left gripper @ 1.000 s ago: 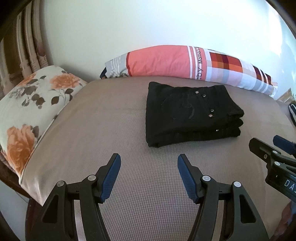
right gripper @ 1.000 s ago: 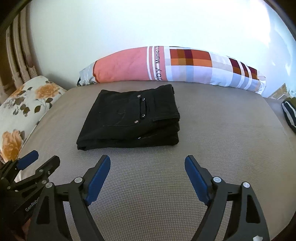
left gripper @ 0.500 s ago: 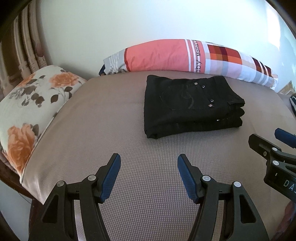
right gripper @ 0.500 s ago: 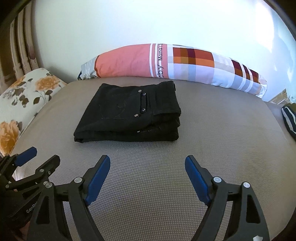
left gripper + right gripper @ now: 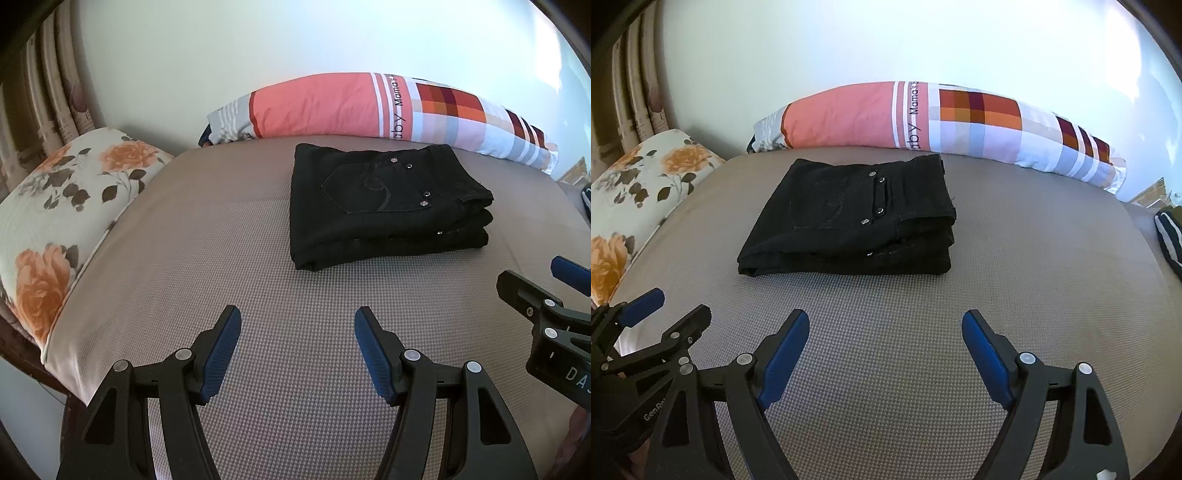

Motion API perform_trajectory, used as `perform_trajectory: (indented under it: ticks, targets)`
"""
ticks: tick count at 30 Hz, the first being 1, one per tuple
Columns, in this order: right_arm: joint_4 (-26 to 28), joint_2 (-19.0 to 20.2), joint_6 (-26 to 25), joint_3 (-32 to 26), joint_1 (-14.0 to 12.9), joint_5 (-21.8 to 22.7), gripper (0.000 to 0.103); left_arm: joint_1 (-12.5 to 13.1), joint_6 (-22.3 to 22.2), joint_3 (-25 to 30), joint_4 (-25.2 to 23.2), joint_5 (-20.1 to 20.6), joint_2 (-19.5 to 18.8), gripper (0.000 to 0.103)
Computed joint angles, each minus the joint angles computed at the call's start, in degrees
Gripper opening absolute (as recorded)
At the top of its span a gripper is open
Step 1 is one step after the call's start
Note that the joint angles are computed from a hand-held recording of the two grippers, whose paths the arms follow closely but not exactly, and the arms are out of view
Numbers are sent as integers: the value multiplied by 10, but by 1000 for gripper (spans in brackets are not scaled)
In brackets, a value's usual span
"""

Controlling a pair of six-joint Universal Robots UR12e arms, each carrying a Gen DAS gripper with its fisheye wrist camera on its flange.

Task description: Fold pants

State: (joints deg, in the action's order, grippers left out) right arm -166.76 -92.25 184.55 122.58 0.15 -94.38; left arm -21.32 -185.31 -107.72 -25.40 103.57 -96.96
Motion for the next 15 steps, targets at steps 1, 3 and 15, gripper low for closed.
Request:
perform_trajectory:
  ticks: [1,3,15]
  targets:
    - [0,0,-1,0,0,2,83,0,1,0,-1,-1,0,65]
    - [0,1,-1,0,1,-2,83,1,0,0,-3,-2,0,65]
    - [3,3,-4,-1,3,-4,83,0,1,-2,-3,-2,0,65]
